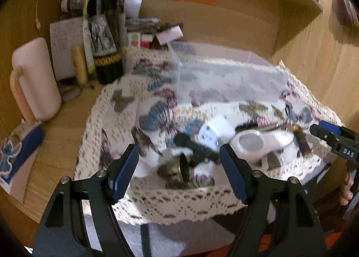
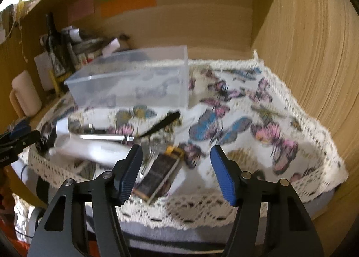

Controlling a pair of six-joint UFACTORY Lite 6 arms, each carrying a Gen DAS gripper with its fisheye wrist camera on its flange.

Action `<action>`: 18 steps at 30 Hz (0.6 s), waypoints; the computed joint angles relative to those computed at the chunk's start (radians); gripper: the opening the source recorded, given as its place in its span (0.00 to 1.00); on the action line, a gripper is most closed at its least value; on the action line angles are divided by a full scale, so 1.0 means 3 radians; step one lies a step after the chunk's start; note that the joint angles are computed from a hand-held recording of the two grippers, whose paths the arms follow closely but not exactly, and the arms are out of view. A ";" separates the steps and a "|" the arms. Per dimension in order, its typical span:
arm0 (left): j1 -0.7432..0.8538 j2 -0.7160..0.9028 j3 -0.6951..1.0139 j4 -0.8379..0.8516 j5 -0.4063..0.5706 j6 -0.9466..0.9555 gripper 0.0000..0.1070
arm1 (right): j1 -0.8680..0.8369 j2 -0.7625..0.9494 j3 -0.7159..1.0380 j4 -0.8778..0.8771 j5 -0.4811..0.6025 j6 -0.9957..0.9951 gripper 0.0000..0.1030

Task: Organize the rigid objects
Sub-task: 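Grasp the black bell-shaped piece with the left tool while the right tool grasps the black-gold lighter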

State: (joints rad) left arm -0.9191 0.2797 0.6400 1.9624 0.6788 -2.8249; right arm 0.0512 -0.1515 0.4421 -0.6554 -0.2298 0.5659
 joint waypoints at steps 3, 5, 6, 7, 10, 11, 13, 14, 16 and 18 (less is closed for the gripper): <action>0.0026 0.0133 0.0052 0.0058 -0.0061 -0.0074 0.65 | 0.0020 0.0086 -0.0013 -0.0135 -0.0026 0.0140 0.58; 0.0088 0.0210 0.0073 0.0181 -0.0104 -0.0203 0.65 | 0.0068 0.0166 0.0003 -0.0042 -0.0033 0.0052 0.58; 0.0116 0.0235 0.0090 0.0226 -0.0125 -0.0237 0.62 | 0.0100 0.0200 0.0014 0.0083 -0.0027 -0.0064 0.58; 0.0143 0.0263 0.0108 0.0263 -0.0137 -0.0268 0.57 | 0.0119 0.0237 0.0028 0.0163 -0.0029 -0.0142 0.58; 0.0197 0.0336 0.0153 0.0376 -0.0157 -0.0345 0.43 | 0.0152 0.0352 0.0092 0.0189 -0.0051 -0.0163 0.58; 0.0209 0.0362 0.0166 0.0428 -0.0150 -0.0381 0.40 | 0.0164 0.0412 0.0131 0.0229 -0.0046 -0.0204 0.58; 0.0200 0.0393 0.0180 0.0435 -0.0125 -0.0378 0.33 | 0.0205 0.0533 0.0202 0.0406 -0.0019 -0.0367 0.50; 0.0194 0.0397 0.0176 0.0444 -0.0107 -0.0392 0.33 | 0.0228 0.0620 0.0250 0.0495 0.0003 -0.0454 0.46; 0.0186 0.0386 0.0154 0.0457 -0.0087 -0.0415 0.33 | 0.0259 0.0619 0.0213 0.0885 -0.0037 -0.0872 0.40; 0.0191 0.0343 0.0109 0.0463 -0.0070 -0.0442 0.32 | 0.0257 0.0593 0.0185 0.1001 -0.0039 -0.1017 0.31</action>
